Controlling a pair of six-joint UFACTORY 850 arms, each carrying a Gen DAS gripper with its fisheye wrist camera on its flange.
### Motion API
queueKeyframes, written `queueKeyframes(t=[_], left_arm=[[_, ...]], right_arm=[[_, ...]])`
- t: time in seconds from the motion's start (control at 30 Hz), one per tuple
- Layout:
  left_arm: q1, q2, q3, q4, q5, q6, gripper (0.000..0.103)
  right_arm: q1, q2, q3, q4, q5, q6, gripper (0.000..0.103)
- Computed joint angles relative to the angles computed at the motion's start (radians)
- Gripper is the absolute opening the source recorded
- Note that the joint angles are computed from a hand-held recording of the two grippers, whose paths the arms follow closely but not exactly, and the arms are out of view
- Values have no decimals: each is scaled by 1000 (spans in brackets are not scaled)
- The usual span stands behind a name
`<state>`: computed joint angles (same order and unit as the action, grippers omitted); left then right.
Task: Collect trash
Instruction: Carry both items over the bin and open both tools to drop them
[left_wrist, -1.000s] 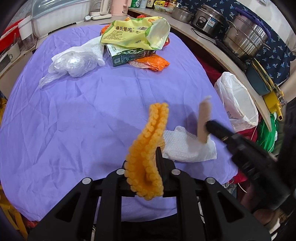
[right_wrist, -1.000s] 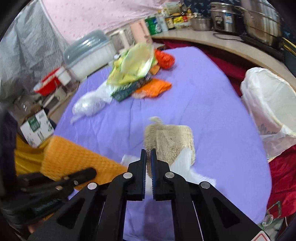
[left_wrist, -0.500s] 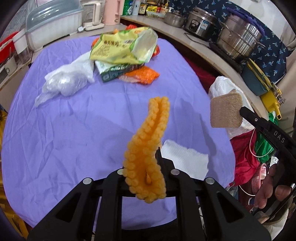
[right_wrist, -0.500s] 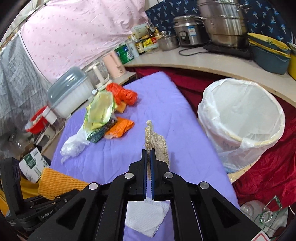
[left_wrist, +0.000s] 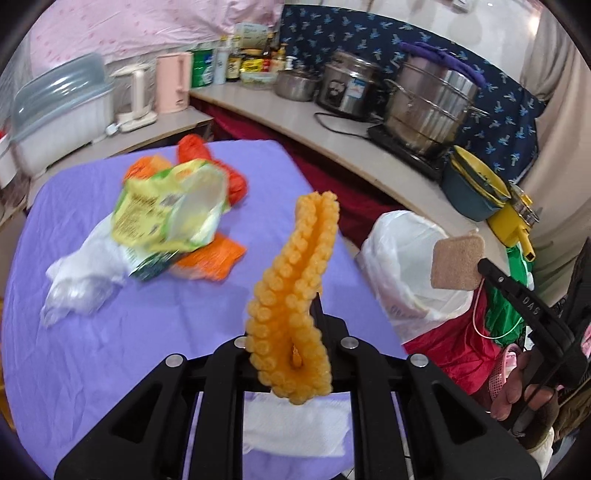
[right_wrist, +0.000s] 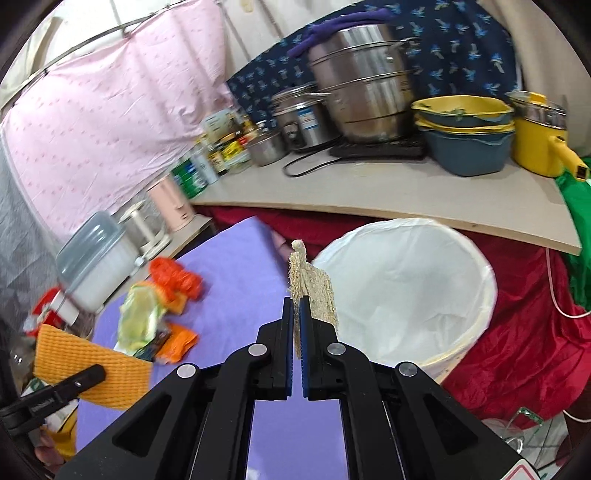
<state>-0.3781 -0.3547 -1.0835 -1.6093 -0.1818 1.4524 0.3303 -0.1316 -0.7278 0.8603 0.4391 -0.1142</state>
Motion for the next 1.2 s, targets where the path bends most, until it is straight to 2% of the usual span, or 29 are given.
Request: queueKeyframes(t=[0.17, 0.4, 0.63, 0.73, 0.8, 0.83, 0.9, 0.97, 1.07, 1.2], left_arm=[[-61, -97, -156, 202, -40, -187, 14], [-148, -263, -395, 448, -122, -418, 14], [-203, -416, -589, 719, -178, -684, 15], [-210, -460, -641, 756, -205, -728, 18], [-213, -482, -667, 769, -214, -754, 34], [-216, -487, -672, 772, -209, -763, 38], [-217, -486, -669, 759, -199, -751, 53], [-219, -472, -650, 756, -164, -749, 61], [-219, -451, -625, 765, -116, -758, 68], [-213, -422, -593, 775, -71, -770, 68]], right_arm=[[-60, 1, 20, 28, 15, -9, 3], [-142, -21, 39, -53, 5, 99, 3], [-191, -49, 47, -114, 4, 193, 4], [-204, -58, 46, -148, -6, 231, 4], [-210, -65, 43, -171, -12, 255, 9], [-210, -66, 42, -165, -11, 250, 10], [-207, -65, 41, -157, -8, 240, 10], [-203, -60, 43, -143, -5, 227, 11], [-197, -48, 47, -143, 0, 228, 19], [-170, -24, 55, -91, 12, 181, 32]])
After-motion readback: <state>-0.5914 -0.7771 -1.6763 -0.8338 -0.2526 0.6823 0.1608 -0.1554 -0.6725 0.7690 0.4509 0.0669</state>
